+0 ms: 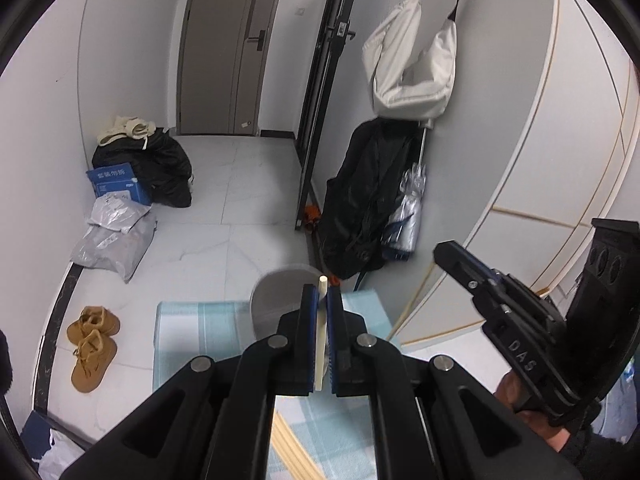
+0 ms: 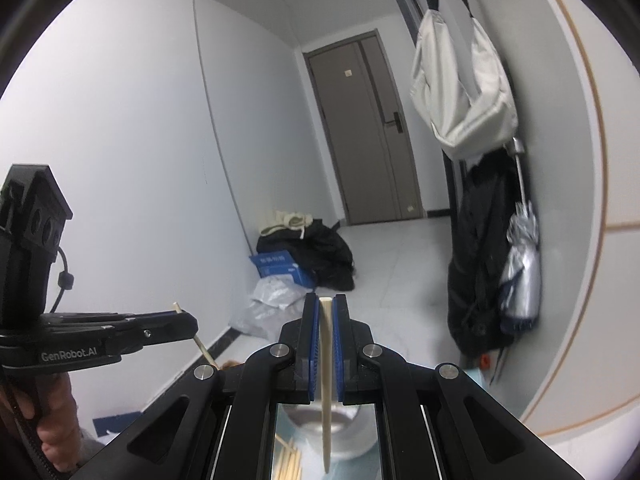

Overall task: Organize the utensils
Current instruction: 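Lower both chopsticks into the holder and open both tools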

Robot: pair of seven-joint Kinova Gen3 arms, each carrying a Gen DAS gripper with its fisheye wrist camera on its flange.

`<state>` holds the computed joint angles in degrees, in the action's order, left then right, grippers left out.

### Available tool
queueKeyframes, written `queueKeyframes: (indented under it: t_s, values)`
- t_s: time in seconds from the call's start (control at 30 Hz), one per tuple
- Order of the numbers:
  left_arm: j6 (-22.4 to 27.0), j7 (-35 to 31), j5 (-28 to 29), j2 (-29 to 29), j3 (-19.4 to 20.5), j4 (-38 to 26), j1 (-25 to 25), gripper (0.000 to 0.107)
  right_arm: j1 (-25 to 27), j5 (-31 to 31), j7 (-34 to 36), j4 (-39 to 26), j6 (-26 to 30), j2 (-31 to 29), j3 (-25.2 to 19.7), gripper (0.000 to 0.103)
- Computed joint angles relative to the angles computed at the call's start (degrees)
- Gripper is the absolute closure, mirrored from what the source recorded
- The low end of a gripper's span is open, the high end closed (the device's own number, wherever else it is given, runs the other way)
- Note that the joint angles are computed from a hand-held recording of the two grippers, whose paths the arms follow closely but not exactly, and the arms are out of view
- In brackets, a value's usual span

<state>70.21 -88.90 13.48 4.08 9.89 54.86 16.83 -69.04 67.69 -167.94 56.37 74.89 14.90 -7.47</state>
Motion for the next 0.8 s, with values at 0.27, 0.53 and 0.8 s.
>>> queueKeyframes:
  t_s: [0.27, 0.53, 0.8]
  values:
    - [3.29, 1.79, -1.04, 6.24, -0.15, -11.05, 0.53, 0.107, 3.96, -4.25, 12.09, -10.86, -5.59, 4.49, 4.06, 0.097]
    - [5.60, 2.36, -0.90, 11.59, -0.73, -18.22, 0.25, 0.107, 9.18, -13.96, 19.62, -17.43, -11.95, 8.82, 7.85, 0.097]
    - [2.48, 0.18, -0.01, 13.06, -0.95, -14.62, -1.03, 0.107, 12.12, -21.39, 22.06, -12.91, -17.68, 8.84, 10.16, 0.097]
